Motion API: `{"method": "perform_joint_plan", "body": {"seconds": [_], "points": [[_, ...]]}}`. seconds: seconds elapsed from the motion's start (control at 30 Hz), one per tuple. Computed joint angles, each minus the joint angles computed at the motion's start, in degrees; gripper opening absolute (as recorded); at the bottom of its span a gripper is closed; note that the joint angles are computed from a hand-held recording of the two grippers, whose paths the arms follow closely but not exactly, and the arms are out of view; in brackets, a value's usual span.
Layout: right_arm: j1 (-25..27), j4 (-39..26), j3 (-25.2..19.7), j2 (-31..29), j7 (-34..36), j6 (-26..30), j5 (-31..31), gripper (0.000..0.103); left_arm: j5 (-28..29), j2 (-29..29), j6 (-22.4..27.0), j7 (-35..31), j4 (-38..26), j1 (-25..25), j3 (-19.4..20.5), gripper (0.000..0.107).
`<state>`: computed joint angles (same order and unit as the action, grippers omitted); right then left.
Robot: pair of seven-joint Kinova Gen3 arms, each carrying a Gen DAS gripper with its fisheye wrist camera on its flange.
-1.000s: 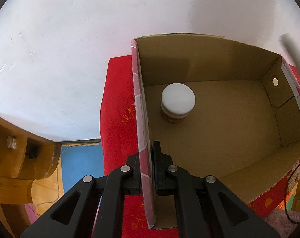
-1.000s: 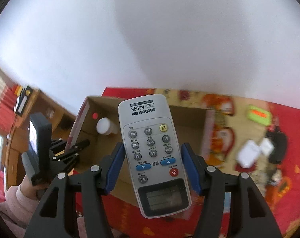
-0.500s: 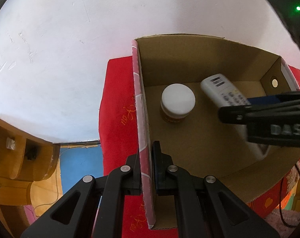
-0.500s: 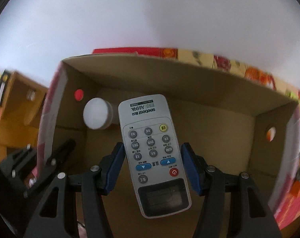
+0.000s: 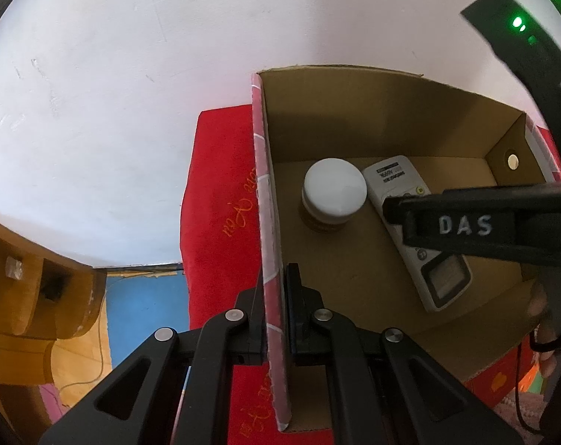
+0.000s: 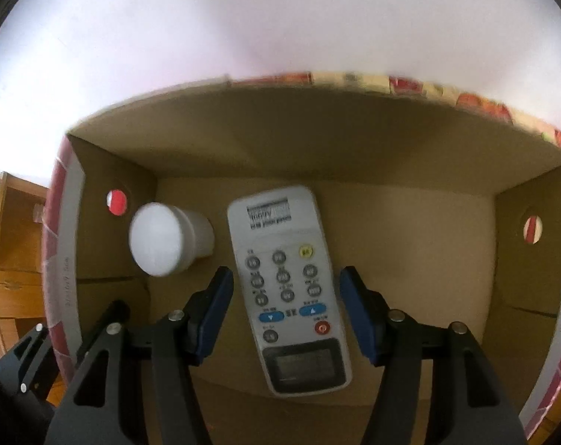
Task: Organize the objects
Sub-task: 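Carry the white remote into the box beside the jar and release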
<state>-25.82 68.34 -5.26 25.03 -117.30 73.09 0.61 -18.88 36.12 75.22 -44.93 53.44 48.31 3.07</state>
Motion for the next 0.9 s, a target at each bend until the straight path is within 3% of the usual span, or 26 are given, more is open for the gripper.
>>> {"method": "perform_joint_plan", "body": {"seconds": [0.27, 0.43, 0.67, 0.9], "points": [[3.0, 2.6, -1.0, -4.8, 5.9, -0.9, -2.0, 0.062, 0.2, 0.4, 1.0, -1.2, -1.3, -0.3, 0.0, 0.008], [6.9, 8.0, -1.3, -12.8, 14.0, -3.5, -4.6, 0.062, 0.5, 0.8, 2.0, -2.1, -2.7, -0.6, -0.1, 0.008], [14.0, 13.2, 1.8, -20.2, 17.2, -4.3, -5.7, 0.062, 1.0, 1.4, 3.2, -3.0, -4.5, -1.0, -0.4, 0.008], [18.5, 15.0, 5.7, -19.8, 17.8, 0.0, 5.0, 0.062, 1.4, 2.4, 5.0, -4.4, -7.2, -1.4, -0.7, 0.008]]}}
